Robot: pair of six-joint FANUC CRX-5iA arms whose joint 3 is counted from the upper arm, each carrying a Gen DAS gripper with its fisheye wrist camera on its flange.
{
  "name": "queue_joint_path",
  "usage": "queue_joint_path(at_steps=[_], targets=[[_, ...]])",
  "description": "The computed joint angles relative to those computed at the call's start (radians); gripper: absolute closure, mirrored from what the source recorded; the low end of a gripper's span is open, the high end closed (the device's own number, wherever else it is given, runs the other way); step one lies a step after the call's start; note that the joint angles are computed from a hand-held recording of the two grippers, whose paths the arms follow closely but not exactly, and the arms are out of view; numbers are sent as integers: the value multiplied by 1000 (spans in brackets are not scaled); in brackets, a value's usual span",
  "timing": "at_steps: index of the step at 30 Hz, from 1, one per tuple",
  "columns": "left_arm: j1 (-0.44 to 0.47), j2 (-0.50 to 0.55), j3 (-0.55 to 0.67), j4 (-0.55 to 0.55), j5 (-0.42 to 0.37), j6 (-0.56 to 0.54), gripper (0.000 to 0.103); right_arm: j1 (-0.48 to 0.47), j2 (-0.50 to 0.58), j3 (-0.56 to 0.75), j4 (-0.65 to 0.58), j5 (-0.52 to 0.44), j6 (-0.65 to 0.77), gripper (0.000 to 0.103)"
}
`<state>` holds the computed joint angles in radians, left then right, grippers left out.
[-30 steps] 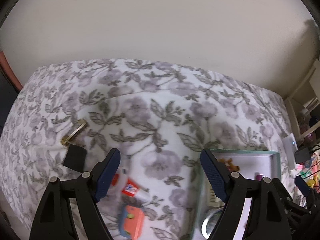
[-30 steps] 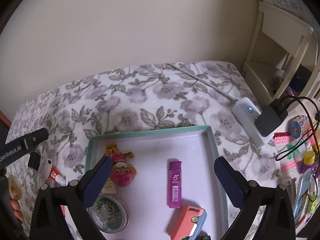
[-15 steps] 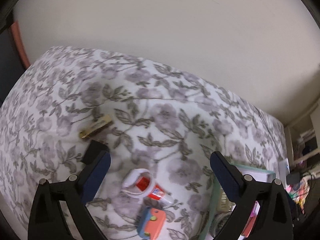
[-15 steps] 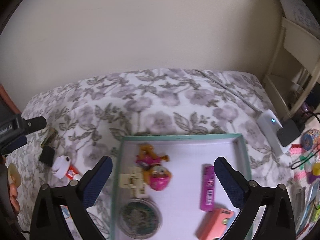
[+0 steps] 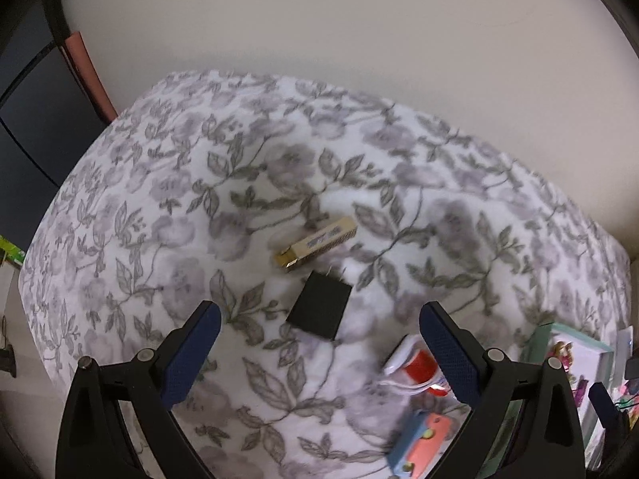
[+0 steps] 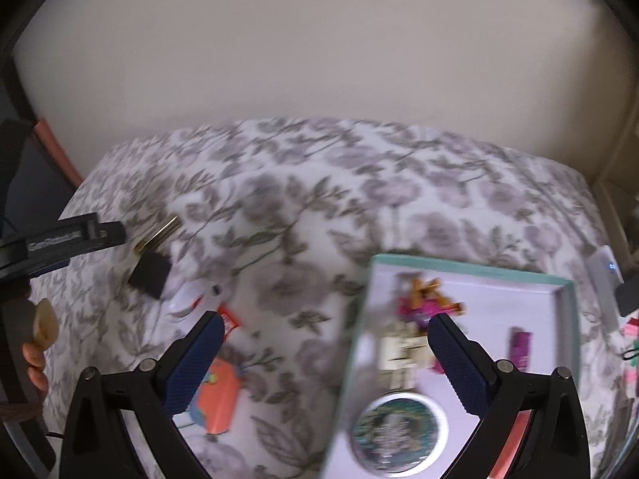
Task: Organize rigid objects
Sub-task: 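Withdraw both grippers from the tray toward the remaining items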
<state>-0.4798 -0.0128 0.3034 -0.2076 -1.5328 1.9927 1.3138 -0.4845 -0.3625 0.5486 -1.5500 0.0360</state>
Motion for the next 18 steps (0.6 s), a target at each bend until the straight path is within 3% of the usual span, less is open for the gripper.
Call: queue_joint_path(at_steps=[11,18], targets=[[8,37,-26,28,-49,-14,3,-61,64,17,-163,142,85,0],[-5,61,-27,42,-60,-41,3,-87,105,29,-225,177,139,0]])
